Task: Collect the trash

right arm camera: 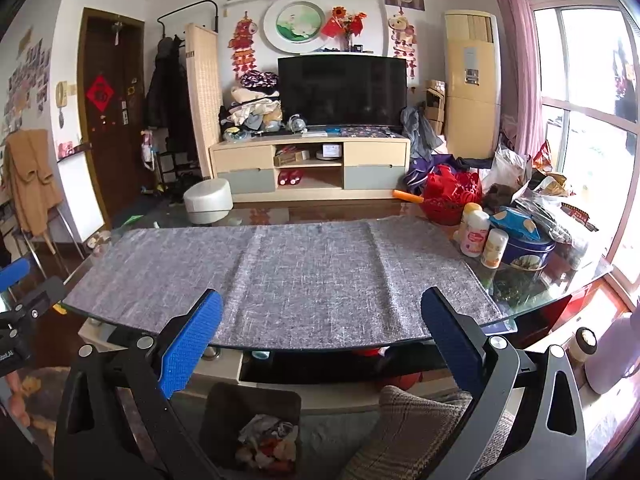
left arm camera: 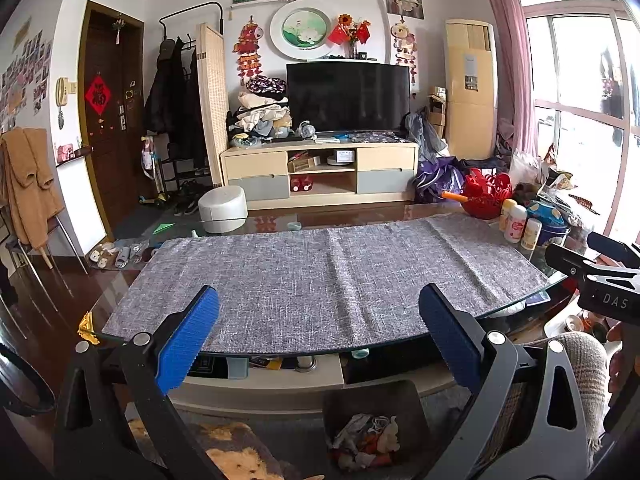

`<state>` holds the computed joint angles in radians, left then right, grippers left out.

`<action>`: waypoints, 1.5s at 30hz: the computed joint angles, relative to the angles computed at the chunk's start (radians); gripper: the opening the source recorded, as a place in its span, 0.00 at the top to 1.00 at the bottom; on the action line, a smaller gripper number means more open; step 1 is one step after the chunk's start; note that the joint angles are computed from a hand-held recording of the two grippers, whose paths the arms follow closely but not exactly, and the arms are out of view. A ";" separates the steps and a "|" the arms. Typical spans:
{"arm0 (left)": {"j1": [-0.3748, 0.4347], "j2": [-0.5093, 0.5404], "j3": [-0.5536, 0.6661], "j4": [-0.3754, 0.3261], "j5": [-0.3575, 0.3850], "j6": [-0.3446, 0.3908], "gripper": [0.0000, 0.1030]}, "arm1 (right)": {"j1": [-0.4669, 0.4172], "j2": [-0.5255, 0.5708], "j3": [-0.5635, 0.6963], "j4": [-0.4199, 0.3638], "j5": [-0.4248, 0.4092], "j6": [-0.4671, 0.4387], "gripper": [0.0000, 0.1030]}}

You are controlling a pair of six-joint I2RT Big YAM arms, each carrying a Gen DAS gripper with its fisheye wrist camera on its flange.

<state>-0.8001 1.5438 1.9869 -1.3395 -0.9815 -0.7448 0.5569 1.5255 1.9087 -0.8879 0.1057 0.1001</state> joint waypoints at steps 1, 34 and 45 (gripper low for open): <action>0.000 0.001 0.001 -0.002 0.000 -0.001 0.08 | -0.001 0.001 0.000 0.000 0.000 0.001 0.03; -0.011 0.015 0.016 0.037 -0.013 -0.018 0.08 | -0.010 0.016 0.017 -0.015 -0.001 0.010 0.03; -0.003 0.048 0.064 -0.067 -0.010 -0.082 0.08 | -0.018 0.019 0.018 -0.017 -0.008 0.009 0.03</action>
